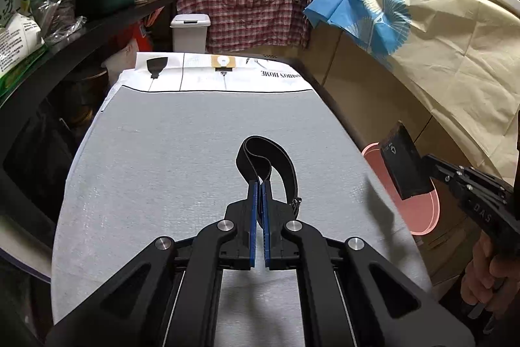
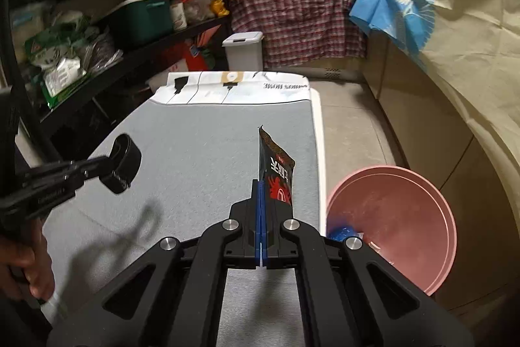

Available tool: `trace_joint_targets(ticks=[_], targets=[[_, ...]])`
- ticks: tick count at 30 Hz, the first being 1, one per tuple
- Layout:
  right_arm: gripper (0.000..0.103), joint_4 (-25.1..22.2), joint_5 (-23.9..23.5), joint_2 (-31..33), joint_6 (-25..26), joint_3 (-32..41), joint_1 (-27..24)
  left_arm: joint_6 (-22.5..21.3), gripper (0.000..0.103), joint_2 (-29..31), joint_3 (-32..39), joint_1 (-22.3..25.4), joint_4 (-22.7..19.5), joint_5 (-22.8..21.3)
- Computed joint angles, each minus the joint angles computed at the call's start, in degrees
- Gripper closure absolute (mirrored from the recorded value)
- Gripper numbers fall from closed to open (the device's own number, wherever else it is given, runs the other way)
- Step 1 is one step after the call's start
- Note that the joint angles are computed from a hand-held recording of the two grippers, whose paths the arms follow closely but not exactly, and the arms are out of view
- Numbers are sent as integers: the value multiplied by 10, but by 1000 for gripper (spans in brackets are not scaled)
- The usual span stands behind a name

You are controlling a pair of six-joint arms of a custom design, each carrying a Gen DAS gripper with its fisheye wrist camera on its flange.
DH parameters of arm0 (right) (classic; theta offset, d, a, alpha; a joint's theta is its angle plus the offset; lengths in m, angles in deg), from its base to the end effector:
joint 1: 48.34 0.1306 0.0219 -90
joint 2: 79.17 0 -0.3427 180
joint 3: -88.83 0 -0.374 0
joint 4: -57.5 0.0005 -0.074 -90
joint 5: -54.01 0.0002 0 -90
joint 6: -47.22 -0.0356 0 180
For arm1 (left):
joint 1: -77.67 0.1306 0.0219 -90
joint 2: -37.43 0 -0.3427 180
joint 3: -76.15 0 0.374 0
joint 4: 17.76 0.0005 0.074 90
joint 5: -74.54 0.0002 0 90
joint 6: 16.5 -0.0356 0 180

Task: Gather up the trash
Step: 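Carry the black hair tie and red-black wrapper over the pink bin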

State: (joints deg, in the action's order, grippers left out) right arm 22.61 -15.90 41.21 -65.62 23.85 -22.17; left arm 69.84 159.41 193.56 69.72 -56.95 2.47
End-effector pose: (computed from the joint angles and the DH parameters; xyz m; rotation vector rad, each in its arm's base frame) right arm 0.5885 0.2750 0.3217 0.1175 2.2206 0.0690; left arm 0.6461 -0.1018 0.3167 0.3897 2.2897 -0.4024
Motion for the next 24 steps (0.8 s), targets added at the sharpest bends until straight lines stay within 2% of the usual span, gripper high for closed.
trace_joint_targets(ticks=[8, 20, 24], targets=[[103, 20, 14, -38, -19, -37, -12, -5, 100, -29, -32, -29, 24, -12], [103, 27, 59, -114, -22, -79, -35, 7, 100, -31, -4, -77, 5, -20], [103, 12, 59, -144, -27, -85, -54, 4, 100, -26, 16, -96, -6, -16]])
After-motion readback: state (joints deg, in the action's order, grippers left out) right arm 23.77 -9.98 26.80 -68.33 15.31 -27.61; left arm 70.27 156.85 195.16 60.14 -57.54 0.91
